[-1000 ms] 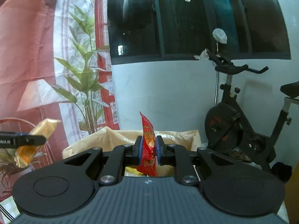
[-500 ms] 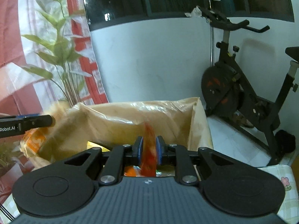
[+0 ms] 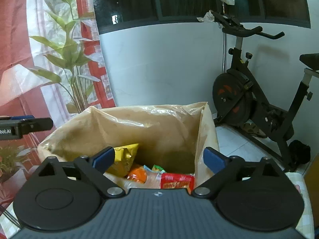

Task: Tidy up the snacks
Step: 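Move both open tools back toward the snacks beside the box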

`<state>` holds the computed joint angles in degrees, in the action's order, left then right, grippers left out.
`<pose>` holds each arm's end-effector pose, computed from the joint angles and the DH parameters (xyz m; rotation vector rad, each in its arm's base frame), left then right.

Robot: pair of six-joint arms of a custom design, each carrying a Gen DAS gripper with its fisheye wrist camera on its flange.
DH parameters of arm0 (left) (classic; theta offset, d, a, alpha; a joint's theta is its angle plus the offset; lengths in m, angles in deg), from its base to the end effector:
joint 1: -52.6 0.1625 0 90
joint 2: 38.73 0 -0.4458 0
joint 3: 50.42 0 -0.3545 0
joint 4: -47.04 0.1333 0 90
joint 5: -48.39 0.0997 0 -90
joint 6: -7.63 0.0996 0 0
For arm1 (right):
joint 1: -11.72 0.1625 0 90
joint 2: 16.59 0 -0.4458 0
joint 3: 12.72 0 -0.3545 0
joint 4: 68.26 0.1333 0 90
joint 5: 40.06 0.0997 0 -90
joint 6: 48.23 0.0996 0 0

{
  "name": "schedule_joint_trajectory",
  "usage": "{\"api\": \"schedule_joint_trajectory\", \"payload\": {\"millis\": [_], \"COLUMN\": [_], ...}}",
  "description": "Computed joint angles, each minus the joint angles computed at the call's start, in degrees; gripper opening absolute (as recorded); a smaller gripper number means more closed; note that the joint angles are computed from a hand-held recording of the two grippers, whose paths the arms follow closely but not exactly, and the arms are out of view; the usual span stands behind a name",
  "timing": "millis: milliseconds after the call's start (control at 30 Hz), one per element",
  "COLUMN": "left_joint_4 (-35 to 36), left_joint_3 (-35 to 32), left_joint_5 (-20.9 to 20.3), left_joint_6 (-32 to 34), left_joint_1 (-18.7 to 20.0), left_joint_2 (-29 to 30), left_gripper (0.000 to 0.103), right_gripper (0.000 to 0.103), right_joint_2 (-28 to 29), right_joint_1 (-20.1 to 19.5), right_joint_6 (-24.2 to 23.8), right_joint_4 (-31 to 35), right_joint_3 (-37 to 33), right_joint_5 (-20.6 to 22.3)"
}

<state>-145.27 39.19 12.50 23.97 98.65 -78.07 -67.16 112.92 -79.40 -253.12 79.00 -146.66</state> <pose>-0.3170 -0.6372 0.2152 0.6077 2.0992 -1.2637 0.2361 -0.6526 0.2974 0.7202 -2.3614 1.1655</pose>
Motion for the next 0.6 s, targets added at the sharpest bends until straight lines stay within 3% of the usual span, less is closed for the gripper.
{"api": "schedule_joint_trajectory", "payload": {"millis": [200,433,600], "left_joint_4": [0.25,-6.54,-12.36], "left_joint_3": [4.47,10.08,13.94], "left_joint_5": [1.08,3.3,4.0], "left_joint_6": [-3.9,-3.23,-2.52], "left_joint_1": [-1.31,-3.1,-4.38], "left_joint_2": [-2.75,-4.06,-4.36], "left_gripper": [0.097,0.097,0.097], "right_gripper": [0.103,0.103,0.103], "right_joint_2": [-2.5,-4.27,-7.47], "right_joint_1": [0.13,-0.08,-0.43], "right_joint_6": [-0.12,1.06,2.7], "right_joint_4": [-5.42,-14.25,-7.6], "right_joint_3": [5.95,12.79,15.35], "right_joint_5": [0.84,1.21,1.4]}}
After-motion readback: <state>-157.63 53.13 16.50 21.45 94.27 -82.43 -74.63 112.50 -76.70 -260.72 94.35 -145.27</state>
